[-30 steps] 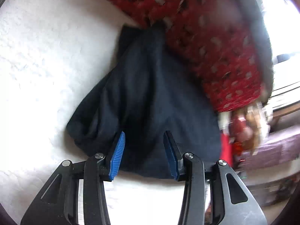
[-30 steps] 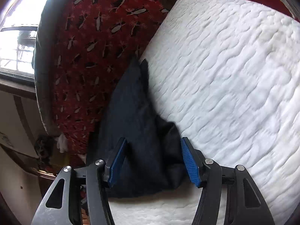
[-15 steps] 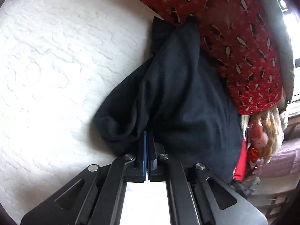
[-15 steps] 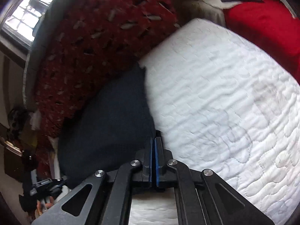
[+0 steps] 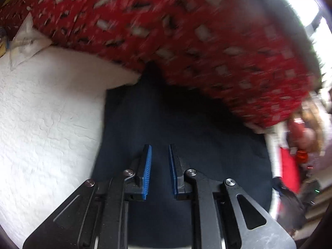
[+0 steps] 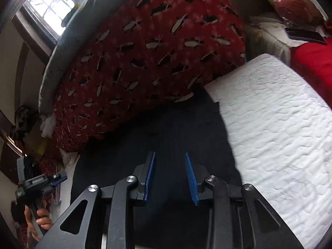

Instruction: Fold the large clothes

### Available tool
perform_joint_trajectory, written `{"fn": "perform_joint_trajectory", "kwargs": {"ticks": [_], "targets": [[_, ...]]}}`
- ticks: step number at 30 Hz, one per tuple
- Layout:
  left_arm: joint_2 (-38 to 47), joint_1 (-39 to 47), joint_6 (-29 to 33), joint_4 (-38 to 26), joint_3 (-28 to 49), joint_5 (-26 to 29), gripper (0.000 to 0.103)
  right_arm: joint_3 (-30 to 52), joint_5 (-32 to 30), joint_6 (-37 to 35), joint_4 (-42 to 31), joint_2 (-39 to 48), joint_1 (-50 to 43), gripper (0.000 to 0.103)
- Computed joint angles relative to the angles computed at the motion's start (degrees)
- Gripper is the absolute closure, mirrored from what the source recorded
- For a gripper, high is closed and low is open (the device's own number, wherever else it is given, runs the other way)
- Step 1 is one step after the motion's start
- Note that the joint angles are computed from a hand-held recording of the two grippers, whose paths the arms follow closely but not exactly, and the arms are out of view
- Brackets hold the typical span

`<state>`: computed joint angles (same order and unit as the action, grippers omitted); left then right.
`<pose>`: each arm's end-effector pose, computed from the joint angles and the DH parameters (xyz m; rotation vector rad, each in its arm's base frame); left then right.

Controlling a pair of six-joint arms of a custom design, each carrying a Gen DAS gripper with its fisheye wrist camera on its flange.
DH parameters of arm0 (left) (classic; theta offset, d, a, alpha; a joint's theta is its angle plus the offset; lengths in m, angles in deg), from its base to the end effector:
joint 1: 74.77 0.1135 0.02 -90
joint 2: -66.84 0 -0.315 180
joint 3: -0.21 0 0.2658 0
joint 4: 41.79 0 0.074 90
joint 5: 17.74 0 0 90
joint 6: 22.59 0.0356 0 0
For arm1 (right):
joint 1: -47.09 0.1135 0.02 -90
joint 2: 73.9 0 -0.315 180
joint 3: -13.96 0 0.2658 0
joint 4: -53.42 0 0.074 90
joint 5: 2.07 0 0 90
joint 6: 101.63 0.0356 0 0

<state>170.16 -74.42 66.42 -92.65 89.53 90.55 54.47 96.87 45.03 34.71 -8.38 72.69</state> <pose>0.3963 -0.0088 0.2581 0.0647 2.6746 -0.4337 0.1911 0.0854 0.2124 0.7149 2.2752 0.5297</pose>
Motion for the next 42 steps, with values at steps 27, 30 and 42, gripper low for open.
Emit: {"fn": "perform_joint_trajectory", "kwargs": {"ticks": [27,30,42], "targets": [[15.83,-4.36,-0.12,-3.26,14.77,-22.24,0.085,6.80,1.67,-6.36,7.28,25.93,-5.72,0.059],[16.03,-4.91,-0.44,-3.47,15.03,-22.82,0.085,8.04,4.92,-6.37,3.50,23.18,-4.37,0.058],[14.33,1.62,-1.93,-14.19,20.54,-8.51,0.085,8.51,5.88,-3.73,-4.29,19.79,-3.16,0.047]]}}
